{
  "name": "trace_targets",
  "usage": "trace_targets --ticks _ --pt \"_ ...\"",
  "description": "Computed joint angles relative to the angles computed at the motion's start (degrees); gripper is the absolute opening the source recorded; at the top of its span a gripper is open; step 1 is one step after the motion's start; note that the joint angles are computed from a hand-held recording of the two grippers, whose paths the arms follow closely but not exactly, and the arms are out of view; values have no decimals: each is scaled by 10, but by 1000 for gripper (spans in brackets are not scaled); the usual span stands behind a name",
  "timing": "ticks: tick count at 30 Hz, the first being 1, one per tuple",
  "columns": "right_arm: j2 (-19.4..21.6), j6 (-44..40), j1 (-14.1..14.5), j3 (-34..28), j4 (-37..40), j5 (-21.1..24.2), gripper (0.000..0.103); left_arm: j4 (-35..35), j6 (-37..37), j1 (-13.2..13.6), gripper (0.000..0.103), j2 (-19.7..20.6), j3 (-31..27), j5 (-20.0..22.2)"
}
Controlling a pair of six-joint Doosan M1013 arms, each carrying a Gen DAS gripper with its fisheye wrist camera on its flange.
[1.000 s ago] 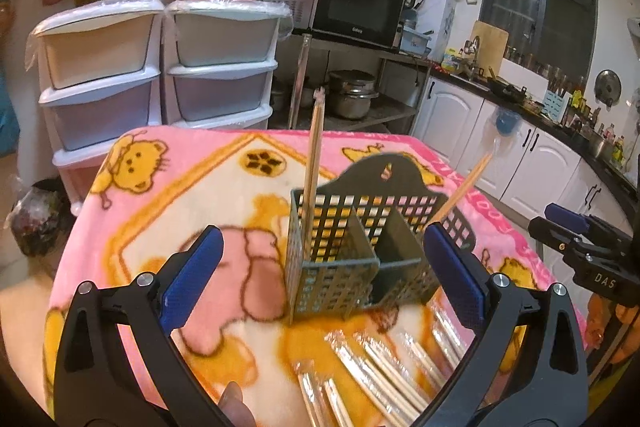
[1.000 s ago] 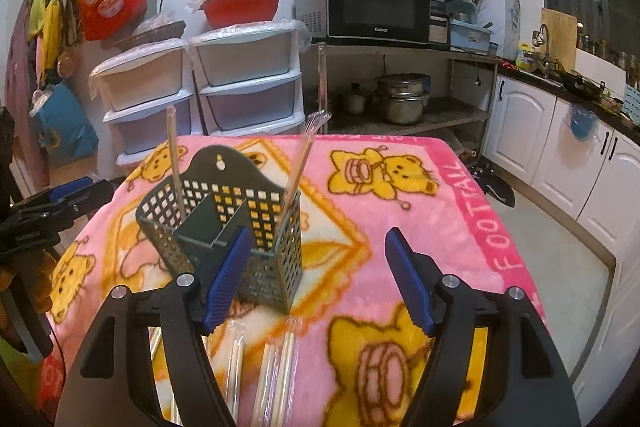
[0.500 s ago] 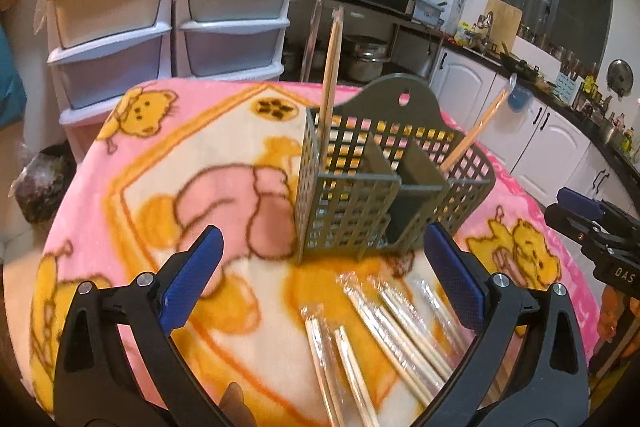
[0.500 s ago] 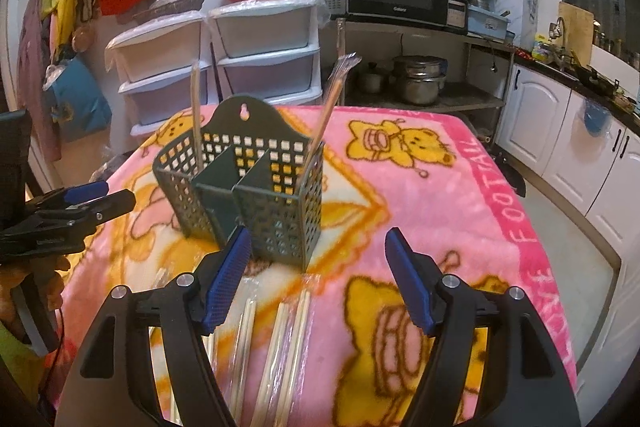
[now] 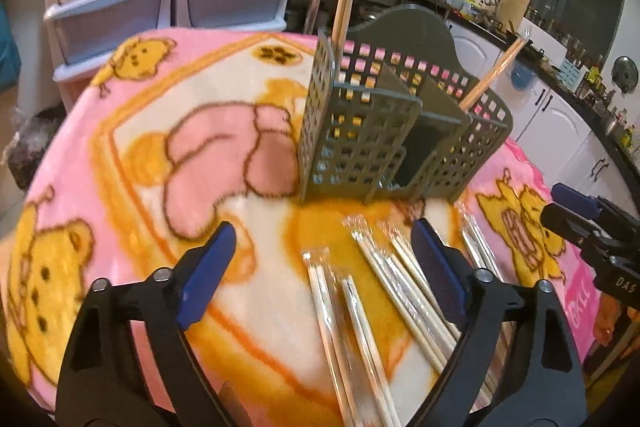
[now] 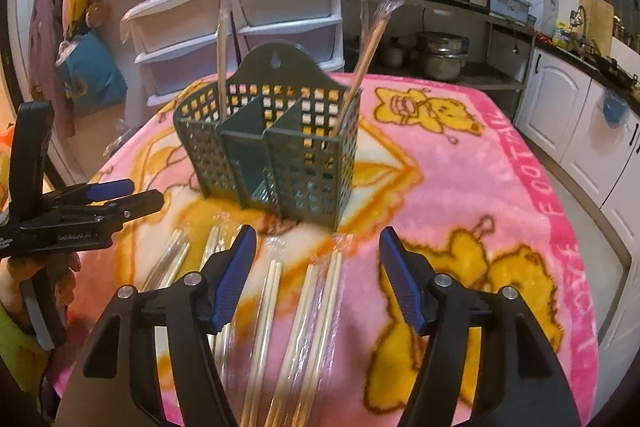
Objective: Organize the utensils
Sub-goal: 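Move the left tool back to the remaining wrapped chopsticks while the right tool does too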
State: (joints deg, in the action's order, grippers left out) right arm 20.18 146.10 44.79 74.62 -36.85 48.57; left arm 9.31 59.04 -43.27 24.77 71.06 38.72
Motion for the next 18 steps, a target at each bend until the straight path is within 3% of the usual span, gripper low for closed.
trace_targets --ticks 1,11,14,18 --pt "2 -6 0 0 9 0 58 -15 11 2 66 1 0 3" --pt "18 -61 -4 -8 78 3 39 -97 75 8 33 6 5 26" --pt "22 -76 -6 -9 99 2 35 -122 91 11 25 9 6 33" --pt "30 -96 -12 -14 130 3 31 -130 92 12 23 12 5 46"
